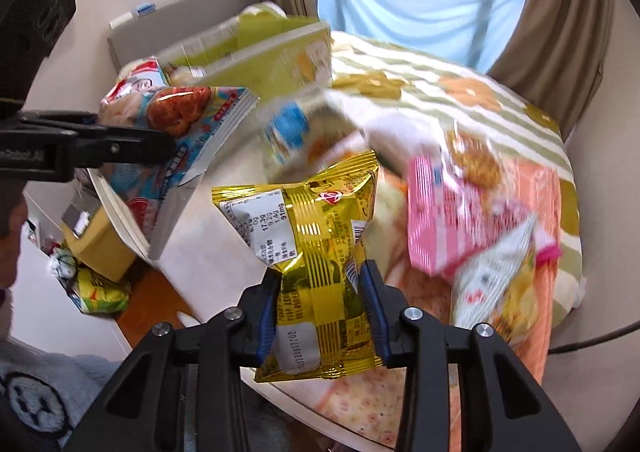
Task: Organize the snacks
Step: 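Carry both bags over the box and open both tools to drop them inside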
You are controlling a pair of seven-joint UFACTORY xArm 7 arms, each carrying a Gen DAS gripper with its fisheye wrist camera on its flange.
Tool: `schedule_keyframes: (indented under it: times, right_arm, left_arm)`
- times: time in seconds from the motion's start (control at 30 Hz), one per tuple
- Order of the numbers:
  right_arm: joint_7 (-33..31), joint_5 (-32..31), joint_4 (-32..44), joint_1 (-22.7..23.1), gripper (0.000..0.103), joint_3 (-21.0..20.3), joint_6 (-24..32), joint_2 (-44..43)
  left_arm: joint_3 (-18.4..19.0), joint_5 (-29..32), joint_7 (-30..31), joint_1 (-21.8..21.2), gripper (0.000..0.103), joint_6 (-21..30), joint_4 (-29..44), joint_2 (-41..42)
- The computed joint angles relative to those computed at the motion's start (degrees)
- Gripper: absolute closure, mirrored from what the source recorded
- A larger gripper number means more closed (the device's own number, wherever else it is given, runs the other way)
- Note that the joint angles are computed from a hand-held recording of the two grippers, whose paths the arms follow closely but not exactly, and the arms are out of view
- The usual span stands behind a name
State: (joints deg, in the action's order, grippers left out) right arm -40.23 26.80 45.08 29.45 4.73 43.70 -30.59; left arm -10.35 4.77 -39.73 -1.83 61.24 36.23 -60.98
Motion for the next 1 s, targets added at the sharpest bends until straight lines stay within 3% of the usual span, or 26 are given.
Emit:
schedule_keyframes:
  times: [0.2, 0.47, 0.7, 0.83, 1.0]
  right_arm:
    - [1.21, 0.94, 9.18, 1.55, 0.067, 1.72, 1.58, 3.71]
    - [9.49, -0.41, 24.09, 2.94, 0.067, 8.22, -1.79, 14.86]
    - [27.51, -14.89, 41.83, 5.59, 0.067, 14.47, -3.83, 32.63]
    - [40.80, -25.30, 56.59, 10.80, 0.067, 13.50, 2.16, 44.00]
    - [51.64, -31.79, 72.69, 17.59, 0.067, 9.70, 9.89, 55.28]
  left_arm:
    - [3.63, 4.40, 2.74, 4.78, 0.034, 0.49, 3.33, -2.17]
    - [15.84, 6.93, 15.65, 10.84, 0.034, -5.02, 7.12, 2.59]
    - [26.99, 3.81, 31.68, 12.55, 0.034, -9.27, 14.59, 15.77]
    - [33.21, -0.40, 41.95, 11.01, 0.034, -9.25, 20.74, 25.93]
    - [38.78, -7.22, 54.43, 8.78, 0.028, -8.87, 27.27, 37.27]
